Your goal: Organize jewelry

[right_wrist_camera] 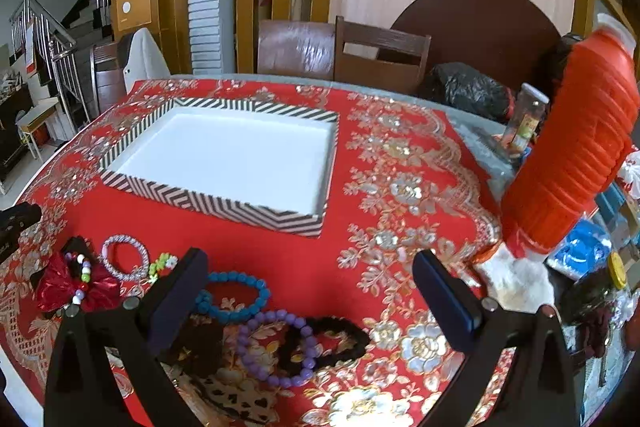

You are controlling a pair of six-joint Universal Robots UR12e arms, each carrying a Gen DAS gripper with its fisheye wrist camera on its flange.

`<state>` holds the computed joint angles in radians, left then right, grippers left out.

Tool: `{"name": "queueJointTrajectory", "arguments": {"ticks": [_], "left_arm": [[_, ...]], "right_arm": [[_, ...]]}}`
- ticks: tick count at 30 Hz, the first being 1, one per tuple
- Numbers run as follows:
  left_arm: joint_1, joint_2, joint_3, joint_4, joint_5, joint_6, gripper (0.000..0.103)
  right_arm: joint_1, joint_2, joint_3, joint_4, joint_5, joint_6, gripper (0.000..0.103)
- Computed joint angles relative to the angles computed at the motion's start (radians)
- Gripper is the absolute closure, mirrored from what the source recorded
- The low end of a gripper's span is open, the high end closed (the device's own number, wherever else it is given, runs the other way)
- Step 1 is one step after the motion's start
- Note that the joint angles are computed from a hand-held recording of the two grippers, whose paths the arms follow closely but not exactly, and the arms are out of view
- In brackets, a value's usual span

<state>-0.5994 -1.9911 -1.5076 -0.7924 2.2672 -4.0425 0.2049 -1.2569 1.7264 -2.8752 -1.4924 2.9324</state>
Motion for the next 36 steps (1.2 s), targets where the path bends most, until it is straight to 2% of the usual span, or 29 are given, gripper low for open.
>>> {"name": "queueJointTrajectory", "arguments": {"ticks": [9,17,28,31,34,36], "left_arm": [[-0.004,0.006,-0.011,0.000,0.019,-0.009,0.085],[-0.010,0.003,-0.011,-0.003,0.037,-0.006,0.085],[-0.010,0.003,-0.010,-0.008,0.026,-0.003,0.085],[-0.003,0.010,-0.019,0.012,-0.011,0.011,0.085],[0.019,0.031,-0.048,0.064,-0.105,0.018,0.085],[0.043,0.053,-0.075,0.099,-0.201,0.020,0.085]], "right_arm": [[0.004,-0.008,0.002,0.031,0.022,0.008,0.000],[0.017,-0.015,0.010,0.021,-0.013,-0.005,0.000],[0.014,-0.019,0.014,0.036,0.010,-0.004,0.000],[0.014,-0.018,0.012,0.043,0.015,-0.007,0.000],[0.010,-0.018,0.006,0.067,0.028,-0.017,0.000],[0.007,-0.018,0.003,0.081,0.033,-0.025,0.000]]}}
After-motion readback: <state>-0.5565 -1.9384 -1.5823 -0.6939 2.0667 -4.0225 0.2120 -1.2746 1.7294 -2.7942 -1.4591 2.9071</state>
